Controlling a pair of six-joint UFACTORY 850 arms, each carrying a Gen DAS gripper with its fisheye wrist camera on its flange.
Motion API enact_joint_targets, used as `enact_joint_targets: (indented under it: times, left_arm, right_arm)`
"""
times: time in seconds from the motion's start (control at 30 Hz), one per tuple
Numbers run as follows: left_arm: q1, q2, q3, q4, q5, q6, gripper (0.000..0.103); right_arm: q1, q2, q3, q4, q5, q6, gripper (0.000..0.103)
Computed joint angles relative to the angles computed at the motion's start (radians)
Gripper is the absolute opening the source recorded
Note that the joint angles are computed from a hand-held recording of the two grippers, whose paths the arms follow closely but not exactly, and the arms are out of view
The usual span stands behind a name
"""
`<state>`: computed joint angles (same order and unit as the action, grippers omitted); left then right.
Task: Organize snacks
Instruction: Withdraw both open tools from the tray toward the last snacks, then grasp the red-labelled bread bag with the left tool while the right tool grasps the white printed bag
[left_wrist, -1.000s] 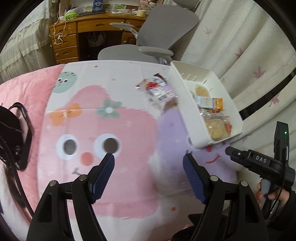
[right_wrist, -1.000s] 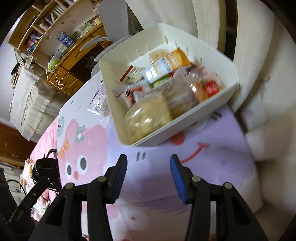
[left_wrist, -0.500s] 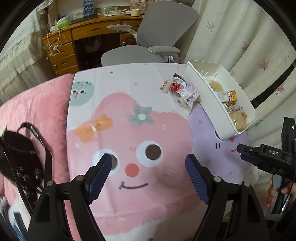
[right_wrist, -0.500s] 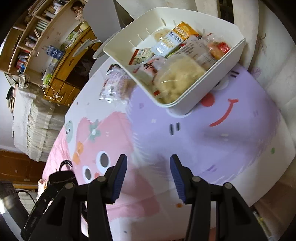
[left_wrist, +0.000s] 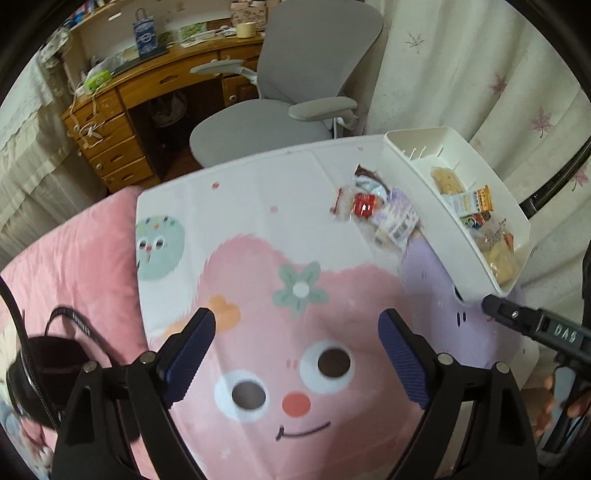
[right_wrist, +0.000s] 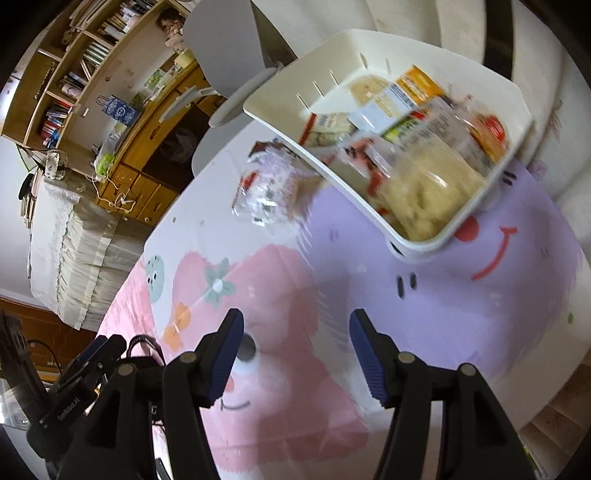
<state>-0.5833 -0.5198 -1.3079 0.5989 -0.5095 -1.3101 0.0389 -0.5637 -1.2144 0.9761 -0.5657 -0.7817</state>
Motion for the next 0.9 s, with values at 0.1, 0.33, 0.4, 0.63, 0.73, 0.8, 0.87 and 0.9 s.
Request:
enact_joint_targets:
  times: [0.1,0.33,0.4,0.63,0.73,0.8,0.87,0.9]
  left_arm:
    - [0.028,-0.05,-0.076,-0.042,-0.022,0.102,0.089]
    - [0.099,-0.211,-0.301,-0.205,-0.071,0.389,0.089]
    - [0.113,-0.28,-0.393,-0.242,-0.11,0.459,0.089]
    - [0.143,-0.5,-0.681,-0.33,-0.255,0.605,0.089]
    - [0.161,-0.577,-0.785,-0.412,-0.274,0.662,0.089]
    - [0.171,-0.619,-0.838,-0.47,-0.271,0.698,0.089]
    - [0.175,-0.664,-0.899,-0.511,-0.282,0.727,0.089]
    - [0.176,-0.683,-0.927,-0.523,-0.291,0.738,0.089]
  right_arm:
    - [0.015,-0.029,-0.029,0.046,0.017,-0.027,0.06]
    - [0.044,-0.119,-0.105,0.177,0.057,-0.085,0.06]
    - [0.051,-0.141,-0.123,0.209,0.068,-0.102,0.06]
    - [0.085,-0.195,-0.162,0.356,0.136,-0.253,0.06]
    - [0.1,-0.211,-0.17,0.453,0.185,-0.372,0.066]
    - [0.111,-0.222,-0.176,0.553,0.221,-0.487,0.069]
    - [0.122,-0.236,-0.185,0.662,0.255,-0.623,0.071]
    - [0.125,-0.242,-0.19,0.695,0.261,-0.667,0.071]
